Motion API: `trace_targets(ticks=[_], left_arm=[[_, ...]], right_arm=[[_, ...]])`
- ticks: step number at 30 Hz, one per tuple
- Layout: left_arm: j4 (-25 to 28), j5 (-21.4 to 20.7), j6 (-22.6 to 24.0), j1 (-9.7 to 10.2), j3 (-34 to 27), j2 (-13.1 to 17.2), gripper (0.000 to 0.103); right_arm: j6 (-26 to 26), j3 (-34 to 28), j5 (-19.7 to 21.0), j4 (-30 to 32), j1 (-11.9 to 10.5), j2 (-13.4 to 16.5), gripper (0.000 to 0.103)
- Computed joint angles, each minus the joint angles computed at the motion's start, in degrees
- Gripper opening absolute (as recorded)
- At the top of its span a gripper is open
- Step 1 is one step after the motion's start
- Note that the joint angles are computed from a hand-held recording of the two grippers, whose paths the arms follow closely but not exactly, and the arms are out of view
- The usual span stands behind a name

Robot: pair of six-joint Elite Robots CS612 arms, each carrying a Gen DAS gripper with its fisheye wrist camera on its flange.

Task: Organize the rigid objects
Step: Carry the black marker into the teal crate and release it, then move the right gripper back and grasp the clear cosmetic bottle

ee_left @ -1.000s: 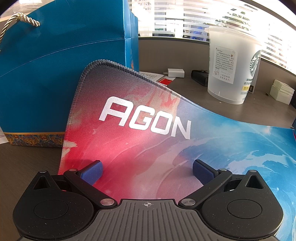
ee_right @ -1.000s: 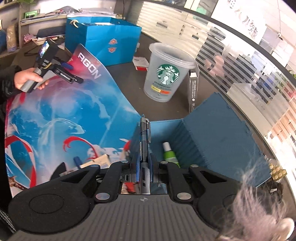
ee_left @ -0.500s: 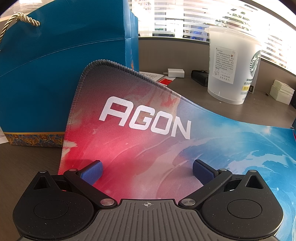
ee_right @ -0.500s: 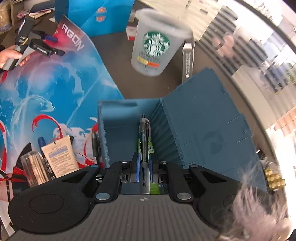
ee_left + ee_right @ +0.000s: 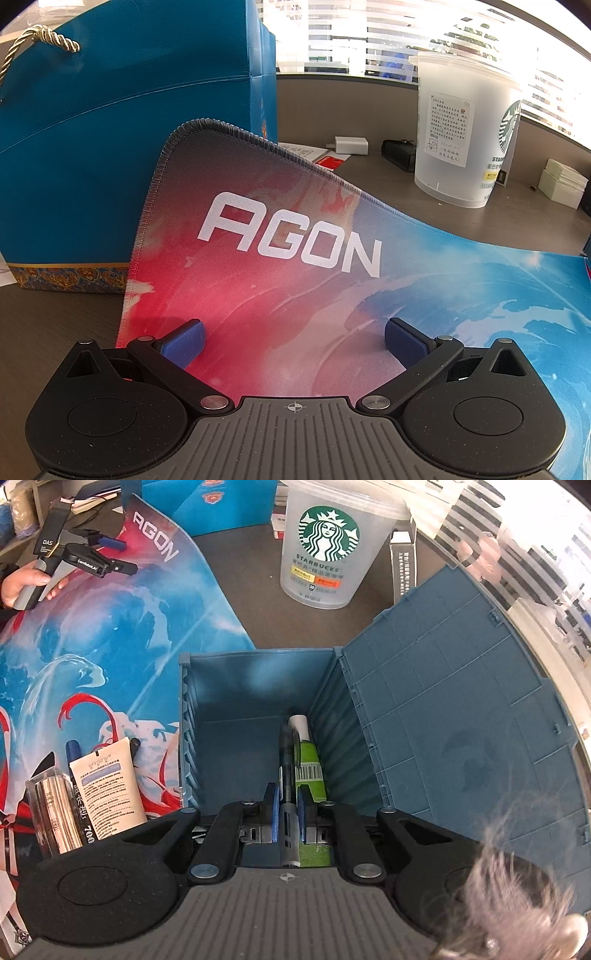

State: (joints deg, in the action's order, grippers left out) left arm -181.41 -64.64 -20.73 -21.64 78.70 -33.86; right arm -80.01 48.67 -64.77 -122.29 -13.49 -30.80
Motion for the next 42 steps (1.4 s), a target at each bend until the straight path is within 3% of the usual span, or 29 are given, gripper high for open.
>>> trace_targets(ticks=[16,22,25,27,34,37,40,41,42], left_arm=[[0.0,0.0,0.0,0.0,-0.1,0.0,0.103],[0.0,0.0,0.0,0.01,0.0,0.0,0.103],[0.0,0.0,0.0,0.0,-0.1,0.0,0.103],[0.0,-0.1,0.0,0.01,0.0,0.0,0.103],[0.0,-0.1,0.0,-0.01,-0.1,0.1,0.103],[0.0,-0.1,0.1,0.01,0.0,0.0,0.103],[0.0,-0.1,0.1,0.01,0.0,0.0,0.103],[-0.1,-0.1,0.1,0.02,0.0,0.0,0.103],[-0.1,-0.1,0.1,0.02,0.0,0.0,0.103]], right_arm=[[1.5,-3.7,0.1,3.3,-0.2,2.6,0.01],[3.0,-2.8,0.8,1.1,-0.5,2.3,0.019],[4.0,-0.6,1.9,-2.2,-0.8,1.2,0.023],[4.5,1.4,4.5,-4.3,-1.3,0.0,0.034],[4.5,13.3,12.6,-13.8,-3.0,-6.4,0.035],[3.1,19.5,15.1,-16.9,-3.5,-9.2,0.047],[0.4,25.2,15.9,-19.3,-4.0,-11.5,0.081],[0.0,27.3,15.9,-21.4,-4.0,-12.1,0.098],[-1.2,29.0,15.9,-22.4,-4.1,-12.7,0.101]])
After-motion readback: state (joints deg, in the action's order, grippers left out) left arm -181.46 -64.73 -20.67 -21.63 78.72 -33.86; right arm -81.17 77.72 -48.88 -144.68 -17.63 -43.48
